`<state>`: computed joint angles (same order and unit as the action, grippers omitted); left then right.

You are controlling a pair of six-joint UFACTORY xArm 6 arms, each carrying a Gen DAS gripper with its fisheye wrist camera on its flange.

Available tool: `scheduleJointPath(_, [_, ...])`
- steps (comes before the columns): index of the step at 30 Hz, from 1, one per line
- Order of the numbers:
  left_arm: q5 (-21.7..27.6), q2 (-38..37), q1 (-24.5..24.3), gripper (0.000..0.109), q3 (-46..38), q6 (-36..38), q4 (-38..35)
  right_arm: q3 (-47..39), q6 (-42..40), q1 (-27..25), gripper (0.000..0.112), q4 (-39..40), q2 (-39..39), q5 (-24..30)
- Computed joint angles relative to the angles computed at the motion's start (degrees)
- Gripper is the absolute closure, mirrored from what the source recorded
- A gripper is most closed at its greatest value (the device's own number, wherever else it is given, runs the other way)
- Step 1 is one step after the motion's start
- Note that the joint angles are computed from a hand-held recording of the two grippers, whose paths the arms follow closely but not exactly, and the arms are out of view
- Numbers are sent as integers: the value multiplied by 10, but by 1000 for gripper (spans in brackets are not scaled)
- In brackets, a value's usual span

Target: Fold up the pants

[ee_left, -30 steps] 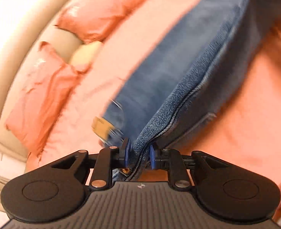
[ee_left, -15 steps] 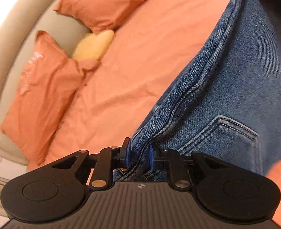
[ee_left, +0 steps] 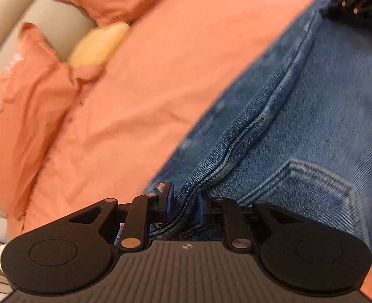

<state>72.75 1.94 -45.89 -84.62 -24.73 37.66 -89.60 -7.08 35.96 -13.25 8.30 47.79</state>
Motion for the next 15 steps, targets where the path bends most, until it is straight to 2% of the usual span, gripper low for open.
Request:
scheduleJointPath(3, [4,-24,0,87,-8,-13,-1,13,-10,0,112,-12,-27,-35])
scheduleJointPath(8, [30,43,22,87,-80,6,-20,-102,14,-7,112,1,62,39])
scheduleJointPath(12, [28,88,36,86,-101,14,-31,-108,12,-9,112,-5,94,38])
scheduleJointPath(15, [26,90,28,80,-84,20,-7,-100,10,-15,110,15,97,33])
